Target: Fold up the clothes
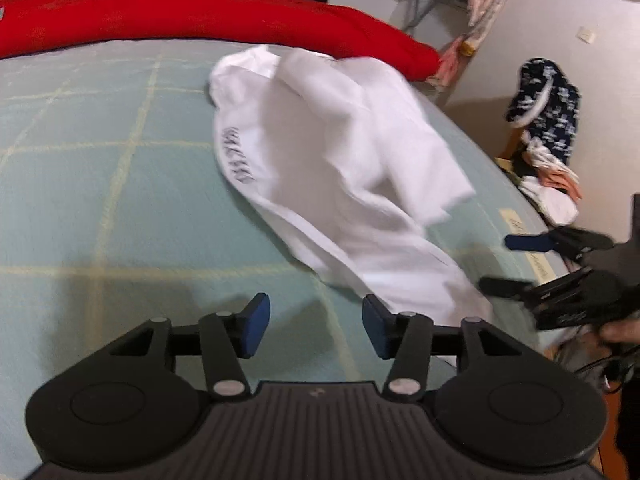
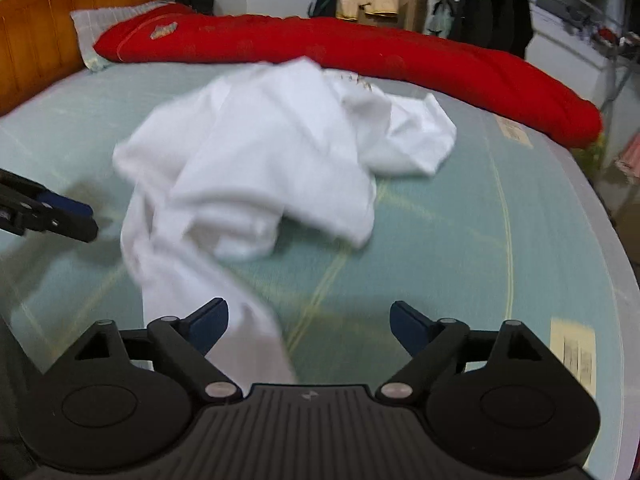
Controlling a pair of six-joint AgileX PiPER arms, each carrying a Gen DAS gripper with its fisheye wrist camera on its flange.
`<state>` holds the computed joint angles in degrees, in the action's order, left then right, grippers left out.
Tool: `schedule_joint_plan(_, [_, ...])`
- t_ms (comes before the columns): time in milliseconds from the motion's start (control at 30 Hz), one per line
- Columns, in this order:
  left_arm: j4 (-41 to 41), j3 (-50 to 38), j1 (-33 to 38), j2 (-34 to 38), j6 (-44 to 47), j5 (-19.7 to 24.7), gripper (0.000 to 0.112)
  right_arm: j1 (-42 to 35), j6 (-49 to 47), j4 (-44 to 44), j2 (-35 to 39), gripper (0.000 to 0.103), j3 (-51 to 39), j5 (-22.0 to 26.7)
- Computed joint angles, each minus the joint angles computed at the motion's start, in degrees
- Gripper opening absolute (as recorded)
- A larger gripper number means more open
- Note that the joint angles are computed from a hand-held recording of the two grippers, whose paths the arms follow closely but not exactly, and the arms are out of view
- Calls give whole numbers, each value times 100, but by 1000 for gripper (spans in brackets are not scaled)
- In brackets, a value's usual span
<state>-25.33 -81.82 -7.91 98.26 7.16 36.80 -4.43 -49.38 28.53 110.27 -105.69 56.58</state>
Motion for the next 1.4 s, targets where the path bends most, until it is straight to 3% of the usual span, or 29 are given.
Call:
schedule_joint_plan(133, [-745,421,-180,-144,465,-497,52,13,-99,63,-733,93,1462,-805])
schedule_joint_plan(233, [-1608,618,-288,-109,1121,-730,53,-186,-115,433,-876,96,1853,-749])
schedule_joint_plan(500, [-2031,387,-507,550,1057,-988,52,-462,-151,791,-794,96,2082,-685])
schedule_joint_plan(633, [-3383,609,-443,649,2243,-1188,53,-565,-387,1038,-708,98,2097,-642])
schedule_joint_plan(867, [-4833,179,-316,1250,3305,-1027,54,-722,-646,1381,-569,101,2035,-489])
schedule_joint_plan(1100, [-6809,1099,-233,965,5239,-688,54,-865,-794,1564,-510,101,1984,-332])
schedule_joint_plan(1267, [-6941,473,-202,1514,5345,-504,54,-927,-876,1684,-475,101,1991,-288])
schedule_joint_plan(1400, [-7280,604,-133,1530,5653,-414,48,-969,-866,1741,-461,101,1987,-249])
